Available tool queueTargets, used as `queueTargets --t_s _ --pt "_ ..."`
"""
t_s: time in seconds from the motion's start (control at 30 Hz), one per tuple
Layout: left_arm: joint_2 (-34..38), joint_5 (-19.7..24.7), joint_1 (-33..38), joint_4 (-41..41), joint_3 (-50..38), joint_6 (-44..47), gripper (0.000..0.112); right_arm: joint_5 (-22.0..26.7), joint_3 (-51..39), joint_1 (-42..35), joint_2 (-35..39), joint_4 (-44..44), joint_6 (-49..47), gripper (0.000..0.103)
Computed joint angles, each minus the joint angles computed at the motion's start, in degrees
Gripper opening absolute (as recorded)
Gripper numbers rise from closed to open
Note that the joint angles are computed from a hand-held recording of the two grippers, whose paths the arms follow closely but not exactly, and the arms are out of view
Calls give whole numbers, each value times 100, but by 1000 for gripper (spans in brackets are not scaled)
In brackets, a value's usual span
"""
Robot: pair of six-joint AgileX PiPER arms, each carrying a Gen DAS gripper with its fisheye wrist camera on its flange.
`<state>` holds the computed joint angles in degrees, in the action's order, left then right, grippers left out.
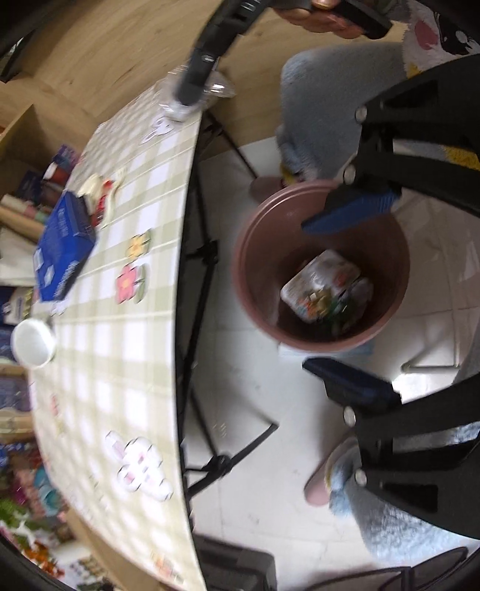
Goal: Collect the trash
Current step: 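Open both grippers to drop the plastic bag and wrapper into the bin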
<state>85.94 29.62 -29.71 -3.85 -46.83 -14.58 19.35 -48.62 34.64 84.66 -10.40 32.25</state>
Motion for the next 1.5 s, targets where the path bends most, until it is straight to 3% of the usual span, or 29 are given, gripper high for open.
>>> queueTargets --t_s 0.13,0.37,0.9,1.1,1.2,1.27,1.37,1.5 --pt "-385 -77 -191 1274 121 -1446 90 -54 84 56 124 200 -68 21" --pt "-561 -134 42 1833 198 -2359 95 -52 67 132 386 588 -303 21" --pt "-469 -116 341 1552 281 -2302 95 84 -10 88 762 1464 -1094 22" --pt "-459 -125 347 1591 289 -2324 95 150 -35 53 908 1784 -1380 27" --pt "-456 -127 348 1594 289 -2326 95 148 -25 47 930 1881 -1463 34" --pt "-455 -116 347 1598 287 -2336 95 150 -25 44 921 1799 -1362 57" --pt "-451 -117 360 1605 291 -2339 95 96 -4 15 875 1656 -1189 72" --pt "-446 -125 393 1592 300 -2303 95 56 21 -127 809 1722 -1246 78"
